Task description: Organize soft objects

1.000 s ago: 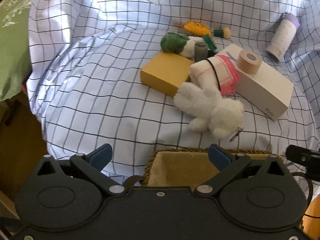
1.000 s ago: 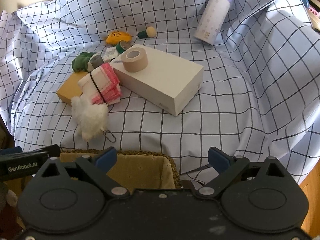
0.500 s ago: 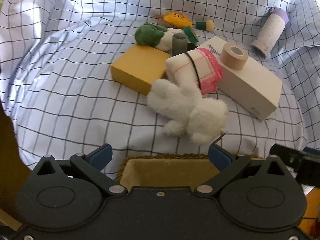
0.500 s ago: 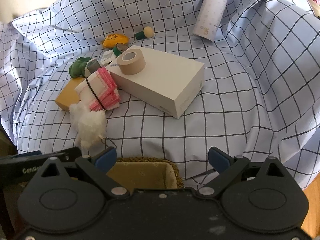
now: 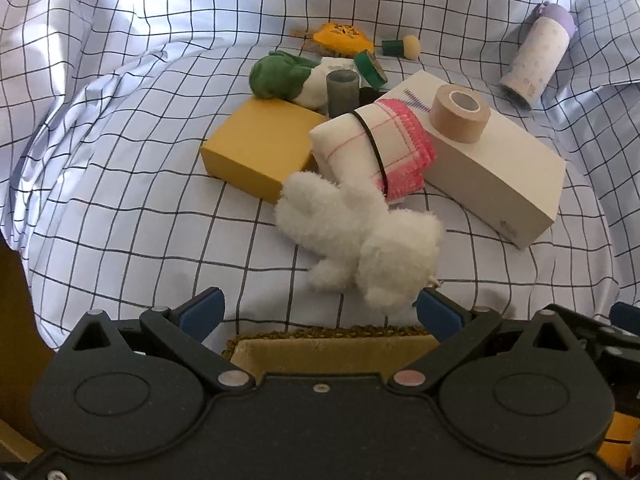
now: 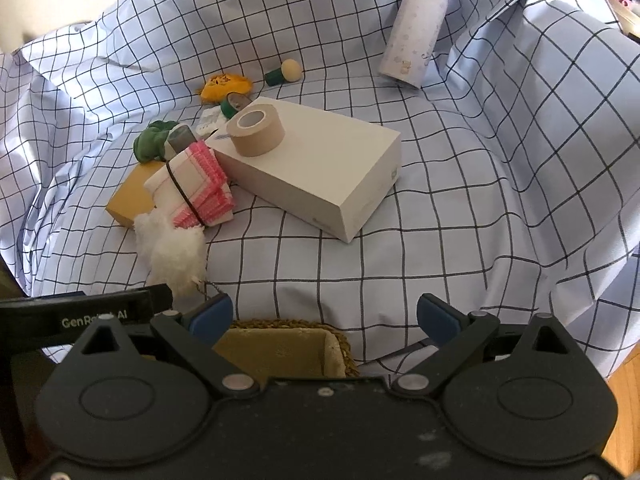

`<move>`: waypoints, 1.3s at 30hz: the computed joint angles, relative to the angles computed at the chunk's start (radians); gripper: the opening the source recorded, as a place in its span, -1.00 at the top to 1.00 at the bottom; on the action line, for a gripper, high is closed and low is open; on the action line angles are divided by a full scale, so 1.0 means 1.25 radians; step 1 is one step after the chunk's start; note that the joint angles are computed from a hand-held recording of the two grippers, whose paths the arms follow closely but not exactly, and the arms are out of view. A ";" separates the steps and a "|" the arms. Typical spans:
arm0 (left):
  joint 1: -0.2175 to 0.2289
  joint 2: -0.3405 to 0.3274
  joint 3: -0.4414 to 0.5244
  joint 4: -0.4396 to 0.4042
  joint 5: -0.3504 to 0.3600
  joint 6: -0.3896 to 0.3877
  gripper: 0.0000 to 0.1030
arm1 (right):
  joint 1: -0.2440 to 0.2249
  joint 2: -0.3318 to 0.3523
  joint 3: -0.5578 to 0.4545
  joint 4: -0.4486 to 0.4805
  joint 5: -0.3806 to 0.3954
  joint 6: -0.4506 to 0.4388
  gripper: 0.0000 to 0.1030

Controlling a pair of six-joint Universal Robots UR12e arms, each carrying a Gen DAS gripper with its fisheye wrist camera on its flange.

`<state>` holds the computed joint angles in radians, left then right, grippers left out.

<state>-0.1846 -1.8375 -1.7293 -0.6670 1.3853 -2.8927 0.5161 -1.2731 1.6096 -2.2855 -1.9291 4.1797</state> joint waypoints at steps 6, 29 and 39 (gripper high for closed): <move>-0.002 0.011 -0.009 0.002 0.024 -0.002 -0.92 | 0.008 -0.008 0.006 -0.001 -0.008 0.001 -0.93; 0.012 0.078 -0.077 0.010 0.058 0.008 -0.92 | 0.046 -0.017 -0.002 0.024 -0.020 -0.012 -0.94; 0.019 0.095 -0.093 0.017 0.050 0.011 -0.92 | 0.052 -0.020 -0.001 0.034 -0.011 -0.014 -0.95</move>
<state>-0.1612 -1.7192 -1.8460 -0.6457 1.4477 -2.8794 0.5808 -1.2979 1.6082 -2.2427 -1.9429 4.1617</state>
